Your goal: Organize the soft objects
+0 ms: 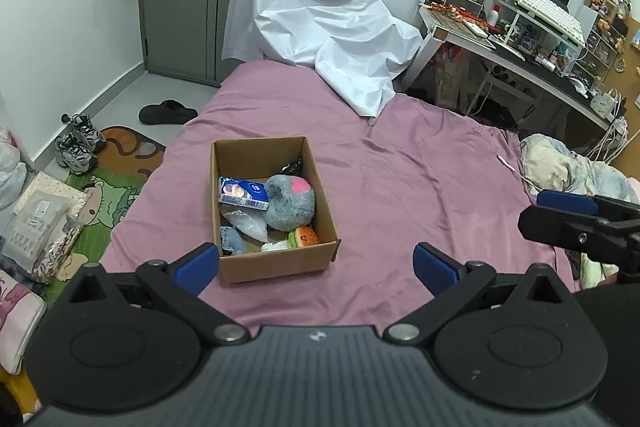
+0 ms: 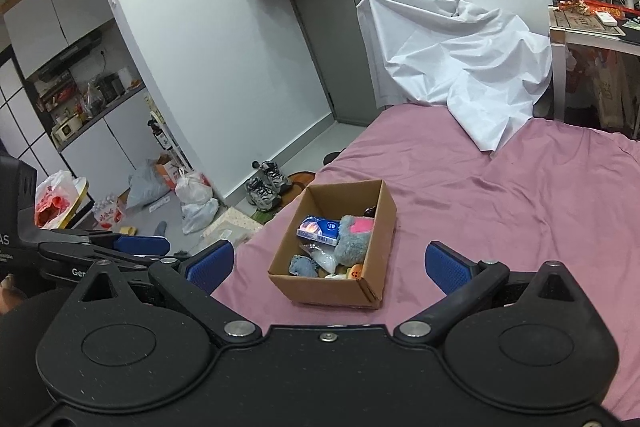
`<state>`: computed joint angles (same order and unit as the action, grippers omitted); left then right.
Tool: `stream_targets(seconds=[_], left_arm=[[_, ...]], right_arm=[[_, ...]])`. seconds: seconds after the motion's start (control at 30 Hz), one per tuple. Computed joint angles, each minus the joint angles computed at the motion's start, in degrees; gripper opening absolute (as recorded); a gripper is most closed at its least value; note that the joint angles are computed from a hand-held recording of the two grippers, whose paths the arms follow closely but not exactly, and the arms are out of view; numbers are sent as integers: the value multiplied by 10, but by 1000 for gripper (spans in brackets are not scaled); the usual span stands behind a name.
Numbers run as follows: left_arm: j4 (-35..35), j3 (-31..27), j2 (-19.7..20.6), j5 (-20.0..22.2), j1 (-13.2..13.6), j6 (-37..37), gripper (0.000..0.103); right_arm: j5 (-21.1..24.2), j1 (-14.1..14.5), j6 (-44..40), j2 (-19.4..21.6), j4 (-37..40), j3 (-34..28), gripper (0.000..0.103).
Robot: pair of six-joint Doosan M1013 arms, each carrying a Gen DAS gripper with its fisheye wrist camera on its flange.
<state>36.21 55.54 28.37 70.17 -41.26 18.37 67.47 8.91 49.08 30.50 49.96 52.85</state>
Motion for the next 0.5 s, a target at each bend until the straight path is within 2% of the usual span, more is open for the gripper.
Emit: stream_targets(seconds=[0.5], left_arm=[[11, -43, 27, 57, -5, 9, 102]], right_arm=[[11, -1, 27, 4, -27, -11, 103]])
